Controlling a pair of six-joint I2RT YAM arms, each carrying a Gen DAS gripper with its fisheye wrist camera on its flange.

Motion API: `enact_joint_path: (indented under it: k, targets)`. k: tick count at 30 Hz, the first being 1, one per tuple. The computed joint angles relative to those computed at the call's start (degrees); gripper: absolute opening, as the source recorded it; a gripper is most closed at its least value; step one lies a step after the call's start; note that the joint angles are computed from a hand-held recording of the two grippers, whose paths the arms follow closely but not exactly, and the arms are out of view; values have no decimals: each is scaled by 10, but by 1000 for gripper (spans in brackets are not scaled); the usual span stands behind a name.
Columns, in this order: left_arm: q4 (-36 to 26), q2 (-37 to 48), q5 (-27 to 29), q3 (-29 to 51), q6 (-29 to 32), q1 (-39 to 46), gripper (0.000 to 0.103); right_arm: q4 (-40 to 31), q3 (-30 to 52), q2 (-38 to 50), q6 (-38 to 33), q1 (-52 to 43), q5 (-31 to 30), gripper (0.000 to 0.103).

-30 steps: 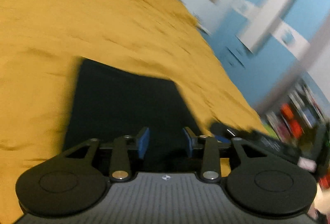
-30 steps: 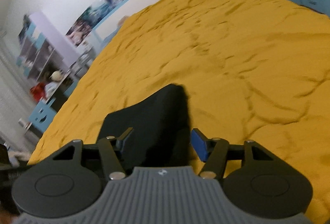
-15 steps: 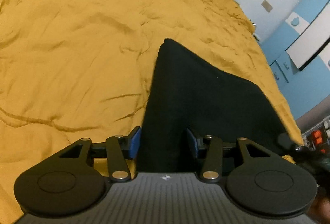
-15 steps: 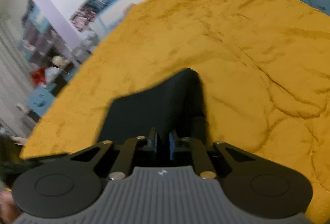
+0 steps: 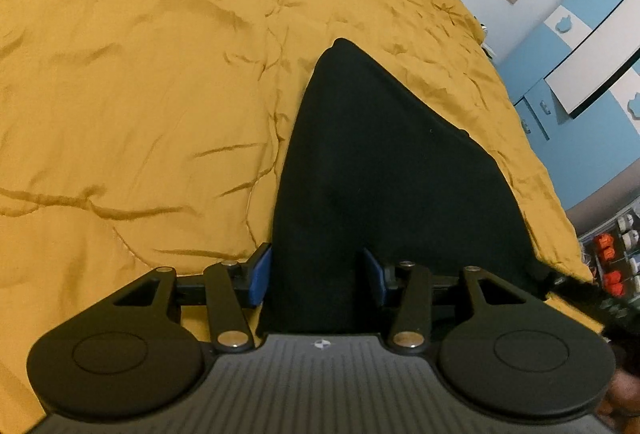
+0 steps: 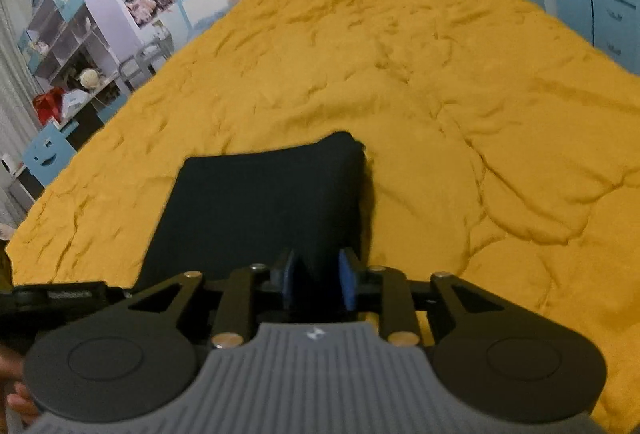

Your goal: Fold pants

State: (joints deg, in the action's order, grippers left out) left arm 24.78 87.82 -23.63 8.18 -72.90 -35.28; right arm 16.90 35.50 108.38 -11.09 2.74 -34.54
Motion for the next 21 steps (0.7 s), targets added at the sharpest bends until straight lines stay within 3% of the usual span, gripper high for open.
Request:
enact_joint_path:
  k: [7,10,15,18,21]
  targets:
    - [-60,-35,11,17,10,10,54,-6,0,-8,-16,3,12,21]
    - [-98,-83,18,20,43,37,53,-17,8,-10,-17,-6,-1,21]
    - [-172,-173,63,55,201,166,54,-78,64,-25,18,-40,-52,22]
    - [-167,-144,115,94,303,250,58,-126,143,14,33,-35,-51,24]
    - [-135,-88,163,118,358,307,58,-185,244,81,45,-12,-47,24]
